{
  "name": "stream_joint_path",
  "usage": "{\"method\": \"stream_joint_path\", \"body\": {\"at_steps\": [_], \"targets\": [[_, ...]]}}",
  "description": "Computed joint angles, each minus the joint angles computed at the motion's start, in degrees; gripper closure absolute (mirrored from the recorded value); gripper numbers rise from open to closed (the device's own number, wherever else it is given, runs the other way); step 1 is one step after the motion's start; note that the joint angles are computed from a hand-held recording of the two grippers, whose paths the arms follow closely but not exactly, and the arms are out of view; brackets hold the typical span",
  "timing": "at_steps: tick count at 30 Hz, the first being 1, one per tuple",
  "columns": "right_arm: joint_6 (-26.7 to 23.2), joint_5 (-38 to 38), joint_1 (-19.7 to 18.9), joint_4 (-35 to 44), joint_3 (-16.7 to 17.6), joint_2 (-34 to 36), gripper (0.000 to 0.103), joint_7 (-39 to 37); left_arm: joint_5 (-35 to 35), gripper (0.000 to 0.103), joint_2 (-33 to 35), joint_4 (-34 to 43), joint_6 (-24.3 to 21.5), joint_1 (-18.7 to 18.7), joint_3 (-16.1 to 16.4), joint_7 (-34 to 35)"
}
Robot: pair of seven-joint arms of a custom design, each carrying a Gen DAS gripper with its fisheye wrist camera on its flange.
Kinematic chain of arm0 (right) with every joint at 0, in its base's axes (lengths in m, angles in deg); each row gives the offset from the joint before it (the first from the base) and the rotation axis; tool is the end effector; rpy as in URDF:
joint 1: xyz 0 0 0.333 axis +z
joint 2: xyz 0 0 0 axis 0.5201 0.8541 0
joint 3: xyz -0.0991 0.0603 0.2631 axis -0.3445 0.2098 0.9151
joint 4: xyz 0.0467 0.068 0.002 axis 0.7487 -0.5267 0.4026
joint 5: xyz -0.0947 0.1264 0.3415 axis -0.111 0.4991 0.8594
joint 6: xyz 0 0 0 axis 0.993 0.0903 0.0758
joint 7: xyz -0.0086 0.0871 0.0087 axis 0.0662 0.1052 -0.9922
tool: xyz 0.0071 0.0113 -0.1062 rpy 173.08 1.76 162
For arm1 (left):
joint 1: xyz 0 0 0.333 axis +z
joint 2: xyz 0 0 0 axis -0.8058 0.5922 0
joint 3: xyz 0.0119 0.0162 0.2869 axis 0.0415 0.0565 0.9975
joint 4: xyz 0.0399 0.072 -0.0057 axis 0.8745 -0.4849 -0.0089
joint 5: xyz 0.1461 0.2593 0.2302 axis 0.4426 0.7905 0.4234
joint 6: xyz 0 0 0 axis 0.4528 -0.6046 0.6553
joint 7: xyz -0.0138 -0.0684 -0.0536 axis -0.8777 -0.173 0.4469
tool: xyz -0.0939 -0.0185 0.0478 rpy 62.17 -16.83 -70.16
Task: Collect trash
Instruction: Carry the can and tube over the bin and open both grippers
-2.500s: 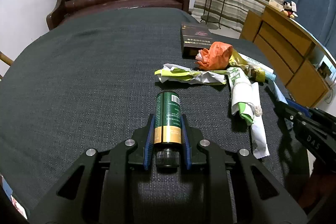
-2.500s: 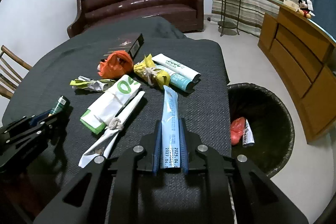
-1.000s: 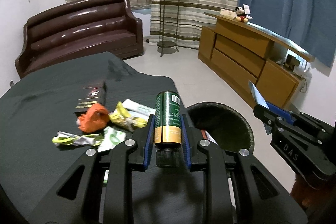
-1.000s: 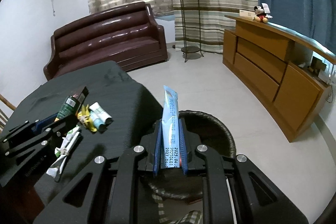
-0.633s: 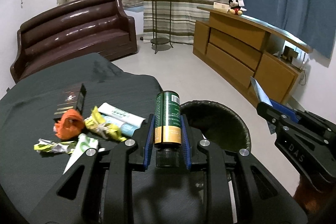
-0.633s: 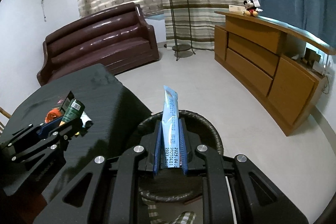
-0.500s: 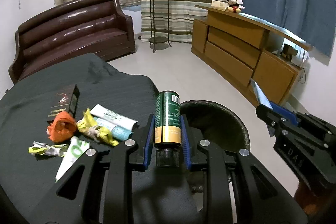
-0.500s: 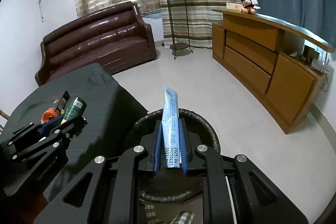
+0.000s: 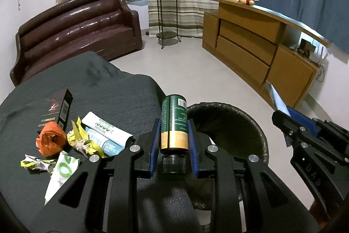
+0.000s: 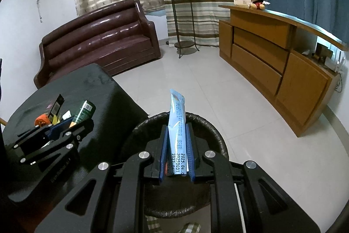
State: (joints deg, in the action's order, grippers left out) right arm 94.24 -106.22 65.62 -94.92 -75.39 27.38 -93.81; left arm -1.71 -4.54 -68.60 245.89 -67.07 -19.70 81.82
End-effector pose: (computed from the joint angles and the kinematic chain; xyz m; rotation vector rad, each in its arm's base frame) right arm 0.4174 0.3907 0.4238 -1.2895 2.0356 -0.8339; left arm 0.5105 -0.1804 0.4235 -1.2236 2.2253 -0.9706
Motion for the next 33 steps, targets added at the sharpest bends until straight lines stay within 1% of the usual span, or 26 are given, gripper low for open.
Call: {"method": "stream_joint_path", "body": {"at_steps": [10, 16, 18, 19, 21, 22, 24, 26, 30, 33], "targets": [[1.69, 0.08, -0.97, 0.11, -1.03, 1.15, 0.086, 0.07, 10.48, 0.08, 2.27, 1.45, -0.17, 0.81, -0.36, -9.63], [1.91, 0.18, -1.08, 0.56, -1.4, 2.08, 0.086, 0.19, 15.38, 0.08, 2.75, 1.65, -0.86, 1.4, -0.47, -14.09], [1.83, 0.09, -1.02, 0.65, -1.56, 2.29, 0.086, 0.19, 18.63, 0.08, 3.03, 1.9, -1.27, 1.4, -0.17, -17.27], [1.92, 0.09, -1.02, 0.78, -1.64, 2.49, 0.086, 0.26, 19.79, 0.078, 3.09, 2.02, -1.42, 1.45, -0.09, -18.58], [2.53, 0.12, -1.12, 0.72, -1.87, 2.6, 0.084, 0.45, 19.91, 0.069, 3.15, 2.15, -1.76, 1.74, -0.28, -19.15], [2.52, 0.26, -1.13, 0.69, -1.93, 2.65, 0.083, 0.52, 20.38, 0.067, 3.26, 2.37, -1.95, 1.8, -0.27, -19.7], [2.71, 0.51, -1.17, 0.67, -2.02, 2.73, 0.074, 0.52, 21.55, 0.061, 3.32, 2.38, -1.99, 1.89, -0.22, -20.98], [2.45, 0.57, -1.11, 0.72, -2.06, 2.67, 0.069, 0.66, 22.42, 0.056, 3.37, 2.41, -1.85, 1.93, -0.24, -21.9], [1.39, 0.37, -0.81, 0.82, -1.91, 2.49, 0.069, 1.05, 22.13, 0.046, 3.15, 1.98, -1.14, 2.13, -0.53, -21.76], [1.11, 0.27, -0.84, 0.54, -1.84, 2.06, 0.068, 1.36, 21.9, 0.044, 3.01, 1.84, -0.91, 2.18, -0.56, -21.83]]}}
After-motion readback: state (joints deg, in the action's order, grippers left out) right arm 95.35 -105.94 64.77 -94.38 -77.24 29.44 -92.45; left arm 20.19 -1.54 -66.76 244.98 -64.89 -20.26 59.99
